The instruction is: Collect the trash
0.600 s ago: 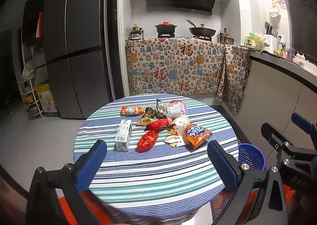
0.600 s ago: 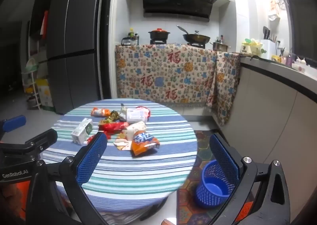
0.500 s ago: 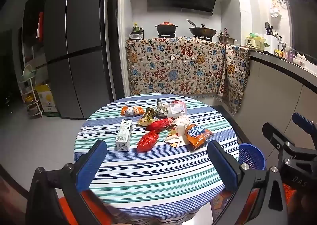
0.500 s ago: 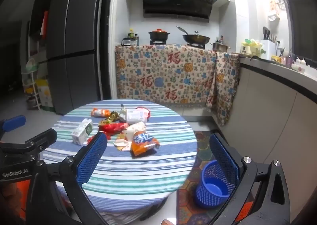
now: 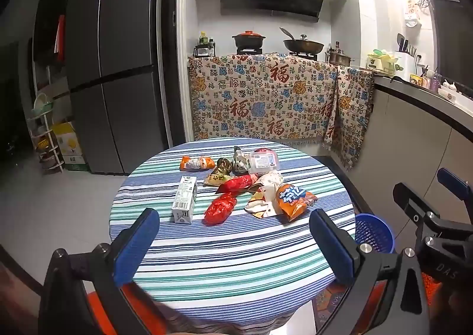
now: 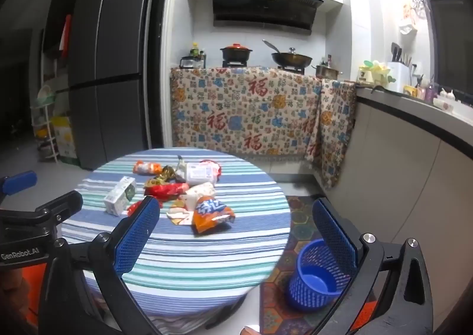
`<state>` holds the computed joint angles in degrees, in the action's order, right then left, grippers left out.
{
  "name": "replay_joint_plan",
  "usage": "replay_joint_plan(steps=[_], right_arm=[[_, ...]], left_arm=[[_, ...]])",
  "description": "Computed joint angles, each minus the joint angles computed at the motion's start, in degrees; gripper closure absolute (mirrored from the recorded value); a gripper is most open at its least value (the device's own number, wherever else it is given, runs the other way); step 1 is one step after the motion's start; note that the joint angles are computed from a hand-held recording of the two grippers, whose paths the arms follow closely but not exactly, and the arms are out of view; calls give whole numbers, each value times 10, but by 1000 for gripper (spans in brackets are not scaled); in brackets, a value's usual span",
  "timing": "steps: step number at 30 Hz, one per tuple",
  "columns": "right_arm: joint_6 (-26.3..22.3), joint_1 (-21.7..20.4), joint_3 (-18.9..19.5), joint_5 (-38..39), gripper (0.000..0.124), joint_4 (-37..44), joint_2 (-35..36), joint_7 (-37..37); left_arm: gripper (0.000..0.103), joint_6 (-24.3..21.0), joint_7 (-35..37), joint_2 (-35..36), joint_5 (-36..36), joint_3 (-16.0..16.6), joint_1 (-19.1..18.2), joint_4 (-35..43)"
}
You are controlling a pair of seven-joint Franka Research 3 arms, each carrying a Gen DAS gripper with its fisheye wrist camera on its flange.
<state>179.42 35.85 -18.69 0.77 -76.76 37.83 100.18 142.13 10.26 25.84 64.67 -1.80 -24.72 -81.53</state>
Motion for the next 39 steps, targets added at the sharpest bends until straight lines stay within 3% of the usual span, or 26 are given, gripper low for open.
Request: replay_joint_plan(steps=[39], right_arm=[[6,20,-28,-1,21,-14,-3,9]], left_arm=[[0,2,7,-6,-11,-3,3,-6]])
